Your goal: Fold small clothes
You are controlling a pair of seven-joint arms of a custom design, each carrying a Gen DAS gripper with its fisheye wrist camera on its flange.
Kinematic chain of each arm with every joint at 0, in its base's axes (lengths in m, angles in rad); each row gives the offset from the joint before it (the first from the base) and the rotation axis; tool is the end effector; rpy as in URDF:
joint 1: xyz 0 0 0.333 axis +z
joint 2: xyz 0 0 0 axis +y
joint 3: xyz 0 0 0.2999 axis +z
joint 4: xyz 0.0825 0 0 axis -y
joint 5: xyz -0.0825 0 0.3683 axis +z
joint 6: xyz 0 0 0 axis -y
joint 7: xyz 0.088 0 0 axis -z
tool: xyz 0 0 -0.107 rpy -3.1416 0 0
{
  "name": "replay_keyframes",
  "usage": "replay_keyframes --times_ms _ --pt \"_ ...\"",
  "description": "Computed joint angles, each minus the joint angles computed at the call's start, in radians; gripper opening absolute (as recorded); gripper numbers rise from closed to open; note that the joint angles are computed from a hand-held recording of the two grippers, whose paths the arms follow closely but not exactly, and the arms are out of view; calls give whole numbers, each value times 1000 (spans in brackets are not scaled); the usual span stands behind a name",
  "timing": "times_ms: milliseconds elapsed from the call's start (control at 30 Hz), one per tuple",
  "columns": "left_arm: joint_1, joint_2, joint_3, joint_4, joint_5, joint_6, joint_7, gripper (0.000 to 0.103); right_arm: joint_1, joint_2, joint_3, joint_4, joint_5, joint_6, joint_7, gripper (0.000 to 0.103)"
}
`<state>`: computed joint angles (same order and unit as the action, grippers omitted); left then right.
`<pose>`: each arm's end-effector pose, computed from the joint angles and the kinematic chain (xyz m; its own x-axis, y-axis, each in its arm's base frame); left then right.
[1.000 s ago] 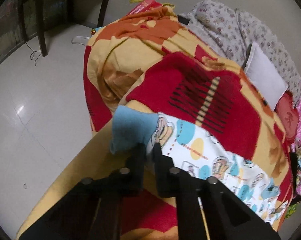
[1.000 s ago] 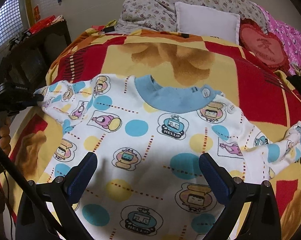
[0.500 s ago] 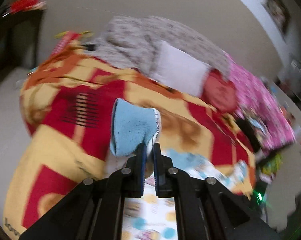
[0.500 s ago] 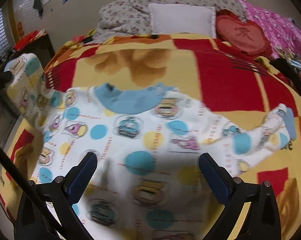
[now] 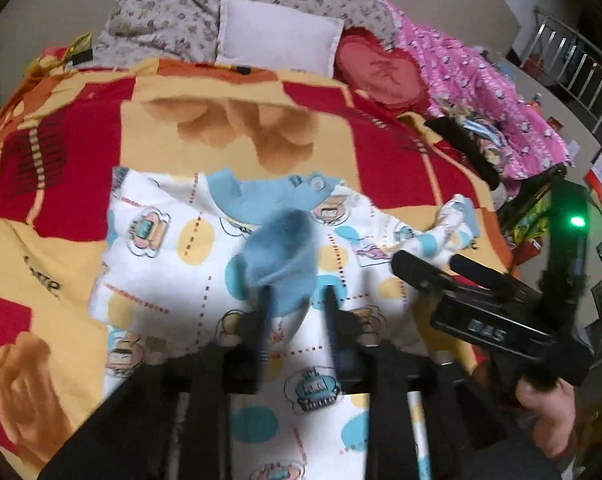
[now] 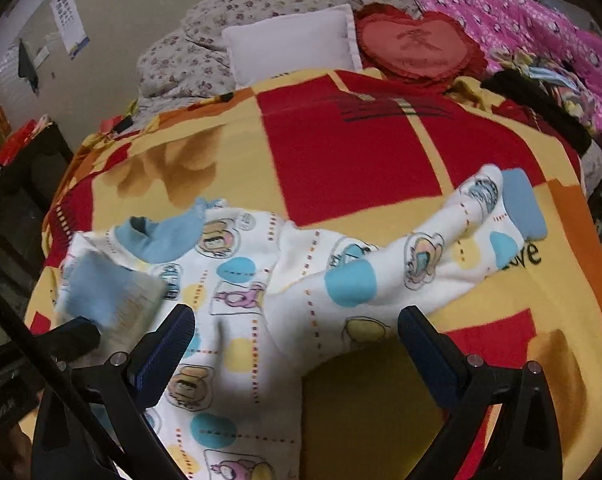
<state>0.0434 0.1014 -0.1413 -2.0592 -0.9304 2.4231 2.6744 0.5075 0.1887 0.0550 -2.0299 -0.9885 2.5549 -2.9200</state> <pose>0.5751 -0.0584 0.4082 -0.5868 -0.7504 0.3042 -0.7285 0.3253 -0.6029 0.4979 0.3265 0.3789 -0.3905 -0.9023 -0.1827 -0.6531 0.4114 -0.6358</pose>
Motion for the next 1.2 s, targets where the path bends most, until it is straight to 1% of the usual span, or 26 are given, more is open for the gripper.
replay_keyframes --times_ms 67,167,200,233,267,300,333,367,433,467,633,667,733,767,800,867,900,933,967,1000,1033,1067,1133,1167,1200 --pt "18 -44 9 -26 -59 -19 87 60 4 7 1 16 -8 5 -5 103" --pt "22 -78 32 -42 -80 -3 146 65 5 26 -2 40 -12 44 -5 103" --pt "21 -82 38 -46 -80 19 161 70 7 30 -4 45 -10 55 -9 103" --pt "17 -84 39 -55 -76 71 176 71 10 34 -7 50 -10 60 -11 103" --pt "8 -75 37 -62 -54 166 178 71 13 38 -8 56 -7 61 -17 103" --pt "3 -63 36 -60 -32 215 164 71 17 42 -11 61 -7 61 -22 103" --pt "2 -44 37 -51 -1 246 135 71 21 44 -13 65 -8 59 -26 103" --pt "5 -11 43 -23 60 251 65 71 24 50 -14 73 -7 56 -38 103" --pt "21 30 42 16 123 232 -9 71 23 64 -12 89 20 54 -86 103" --pt "24 53 39 30 160 242 -46 71 23 76 -8 102 49 44 -126 103" --pt "30 116 17 34 336 306 -175 71 34 90 -24 93 93 86 -183 103" --pt "36 121 11 32 357 311 -190 71 37 94 -26 96 104 77 -194 103" --pt "55 124 -6 28 367 305 -202 71 44 105 -35 101 108 67 -209 99" --pt "63 127 -13 31 365 298 -205 71 41 111 -35 104 114 74 -233 91" --pt "68 128 -19 32 365 299 -208 71 39 115 -36 107 125 80 -254 87" --pt "73 130 -26 31 373 311 -211 71 41 124 -41 111 136 99 -276 87" --pt "74 132 -28 31 379 314 -214 71 41 129 -44 113 142 113 -285 85" --pt "73 136 -29 32 388 313 -221 71 43 133 -46 113 145 128 -294 80" --pt "74 139 -29 32 398 311 -228 71 49 138 -48 116 146 132 -312 62" --pt "74 140 -30 32 406 311 -236 71 56 142 -48 121 149 120 -332 33" --pt "76 142 -32 33 409 309 -240 71 59 144 -50 122 152 128 -346 18" --pt "81 143 -35 34 405 304 -239 71 65 140 -56 117 144 136 -342 12" --pt "86 142 -37 38 405 294 -244 71 94 116 -85 100 64 143 -277 10" --pt "91 136 -42 36 394 292 -236 71 98 99 -92 92 27 144 -252 9" --pt "95 131 -48 34 379 293 -222 71 95 83 -93 87 -4 146 -237 6"
